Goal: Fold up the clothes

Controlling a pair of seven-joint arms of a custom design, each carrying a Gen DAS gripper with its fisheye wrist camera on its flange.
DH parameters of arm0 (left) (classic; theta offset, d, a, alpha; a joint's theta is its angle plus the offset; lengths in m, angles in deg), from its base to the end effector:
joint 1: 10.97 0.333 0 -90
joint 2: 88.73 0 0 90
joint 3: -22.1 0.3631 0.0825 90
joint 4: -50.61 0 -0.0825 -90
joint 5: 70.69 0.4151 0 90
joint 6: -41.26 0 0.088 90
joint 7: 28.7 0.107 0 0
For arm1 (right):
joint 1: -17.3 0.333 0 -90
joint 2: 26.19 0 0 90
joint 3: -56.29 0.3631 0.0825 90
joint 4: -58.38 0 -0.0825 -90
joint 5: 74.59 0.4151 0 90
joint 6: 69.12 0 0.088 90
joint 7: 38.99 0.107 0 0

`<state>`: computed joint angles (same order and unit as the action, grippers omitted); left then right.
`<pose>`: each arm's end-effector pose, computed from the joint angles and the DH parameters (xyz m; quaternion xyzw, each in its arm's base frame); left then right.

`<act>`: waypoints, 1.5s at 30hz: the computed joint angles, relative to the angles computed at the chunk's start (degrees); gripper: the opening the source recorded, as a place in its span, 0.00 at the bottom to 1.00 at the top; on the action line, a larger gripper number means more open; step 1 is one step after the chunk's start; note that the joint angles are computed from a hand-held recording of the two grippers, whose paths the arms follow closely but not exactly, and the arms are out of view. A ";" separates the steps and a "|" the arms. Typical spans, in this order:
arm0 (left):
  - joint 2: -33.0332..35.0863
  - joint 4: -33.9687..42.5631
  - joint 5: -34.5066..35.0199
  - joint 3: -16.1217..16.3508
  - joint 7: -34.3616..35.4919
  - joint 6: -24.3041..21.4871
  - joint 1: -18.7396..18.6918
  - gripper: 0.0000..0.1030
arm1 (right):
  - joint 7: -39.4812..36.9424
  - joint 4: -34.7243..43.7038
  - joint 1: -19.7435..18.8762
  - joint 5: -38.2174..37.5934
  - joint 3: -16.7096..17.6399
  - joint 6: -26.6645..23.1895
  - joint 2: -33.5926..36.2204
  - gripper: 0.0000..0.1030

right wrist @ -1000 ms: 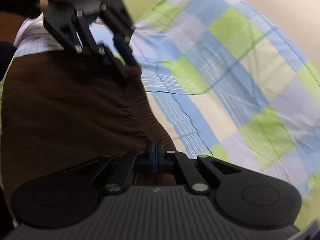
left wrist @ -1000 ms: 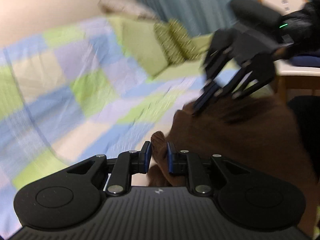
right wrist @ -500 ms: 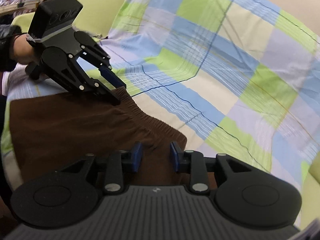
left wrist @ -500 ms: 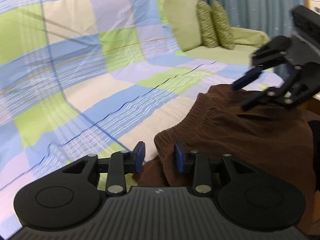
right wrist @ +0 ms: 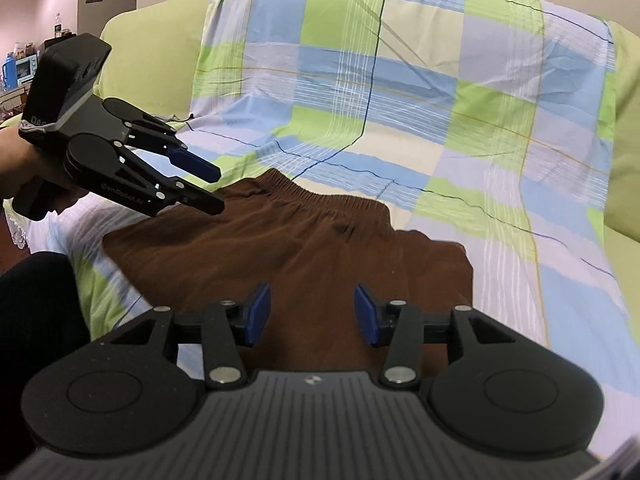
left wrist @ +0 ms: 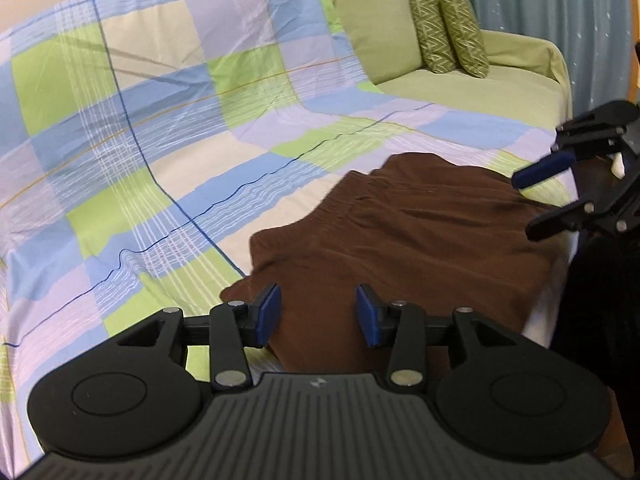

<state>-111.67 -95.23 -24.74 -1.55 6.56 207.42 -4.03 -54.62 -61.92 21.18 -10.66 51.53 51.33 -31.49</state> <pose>0.4271 -0.1851 0.4877 -0.6143 0.6704 -0.2447 0.3367 0.5694 0.0328 0.5277 -0.8703 0.1358 -0.1065 0.4613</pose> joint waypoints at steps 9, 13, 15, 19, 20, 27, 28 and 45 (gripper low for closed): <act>-2.44 -1.28 1.78 -4.71 -0.51 1.03 -2.17 0.55 | -0.47 -3.33 -1.49 0.67 -2.04 1.97 -3.27 0.55; 2.21 -0.22 -0.69 -3.56 4.17 -2.87 -6.56 0.56 | 0.79 -4.83 -1.97 -0.02 -2.67 2.06 -3.30 0.55; 2.91 -0.29 1.35 -3.76 3.48 -4.22 -7.07 0.56 | 1.29 -4.90 -2.20 0.17 -2.88 1.79 -2.83 0.55; 0.96 -2.25 -0.99 0.39 0.55 1.33 -9.06 0.56 | 5.12 -2.58 -3.44 2.89 -3.62 -1.33 -0.13 0.55; 0.22 -2.79 -1.72 0.42 -0.12 3.16 -8.36 0.56 | 6.84 -1.59 -3.95 4.01 -3.72 -2.40 0.87 0.54; -2.20 -1.72 1.08 -10.85 -9.32 6.60 6.39 0.56 | 7.82 2.00 -5.57 11.54 -1.22 -2.74 5.67 0.41; -0.54 -1.38 0.31 -10.43 -8.50 5.78 5.73 0.56 | 6.64 2.27 -5.52 11.00 -0.76 -3.34 6.13 0.41; -5.85 -3.73 3.55 -10.83 -7.74 3.71 3.50 0.58 | -4.45 -0.19 -6.94 7.04 -0.83 -5.08 2.83 0.38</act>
<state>-117.52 -98.96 -21.19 -12.38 -1.19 211.13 -0.54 -59.06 -62.11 14.24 -3.62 50.69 46.26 -28.65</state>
